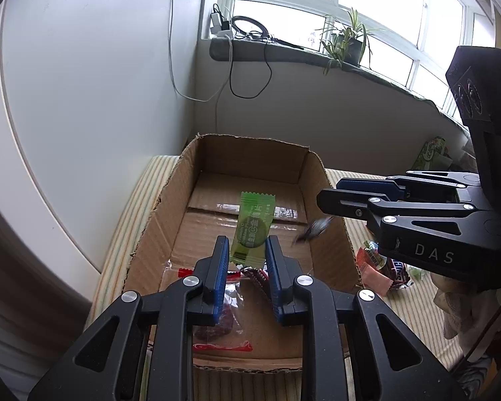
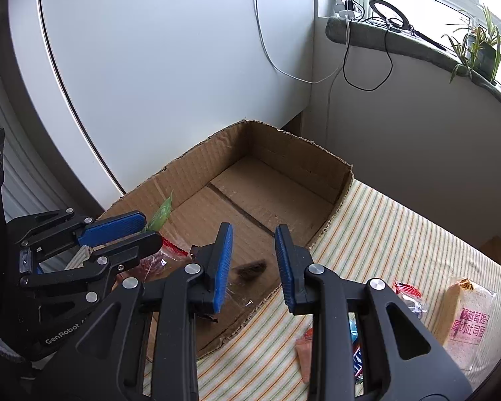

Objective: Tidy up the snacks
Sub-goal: 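Carry the dark candy into the box with the right tool while the left tool drops the green candy there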

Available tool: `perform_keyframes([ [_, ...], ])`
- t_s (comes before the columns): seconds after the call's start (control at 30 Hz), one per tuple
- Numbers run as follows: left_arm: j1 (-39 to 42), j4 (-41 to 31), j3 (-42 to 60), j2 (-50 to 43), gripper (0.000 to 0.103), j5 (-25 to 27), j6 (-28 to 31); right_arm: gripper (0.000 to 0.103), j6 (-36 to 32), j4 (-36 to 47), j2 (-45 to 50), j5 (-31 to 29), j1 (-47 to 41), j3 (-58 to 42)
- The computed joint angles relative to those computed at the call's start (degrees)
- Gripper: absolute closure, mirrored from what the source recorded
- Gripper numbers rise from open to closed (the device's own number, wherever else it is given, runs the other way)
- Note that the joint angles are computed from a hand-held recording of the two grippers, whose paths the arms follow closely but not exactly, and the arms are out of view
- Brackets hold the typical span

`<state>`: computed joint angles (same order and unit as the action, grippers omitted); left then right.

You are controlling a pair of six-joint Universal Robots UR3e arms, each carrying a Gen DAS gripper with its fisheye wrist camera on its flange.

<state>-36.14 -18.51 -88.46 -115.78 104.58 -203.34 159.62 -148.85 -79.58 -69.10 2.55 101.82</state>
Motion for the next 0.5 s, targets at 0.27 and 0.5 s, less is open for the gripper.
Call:
perform_keyframes([
  [0.27, -0.2, -0.4, 0.0, 0.3, 0.059, 0.8, -1.0, 0.045, -0.1, -0.9, -2.0, 0.3, -0.9, 1.8],
  [0.5, -1.2, -1.3, 1.0, 0.5, 0.059, 1.4, -1.2, 0.031, -0.6, -1.4, -6.2, 1.4, -3.6, 5.4],
])
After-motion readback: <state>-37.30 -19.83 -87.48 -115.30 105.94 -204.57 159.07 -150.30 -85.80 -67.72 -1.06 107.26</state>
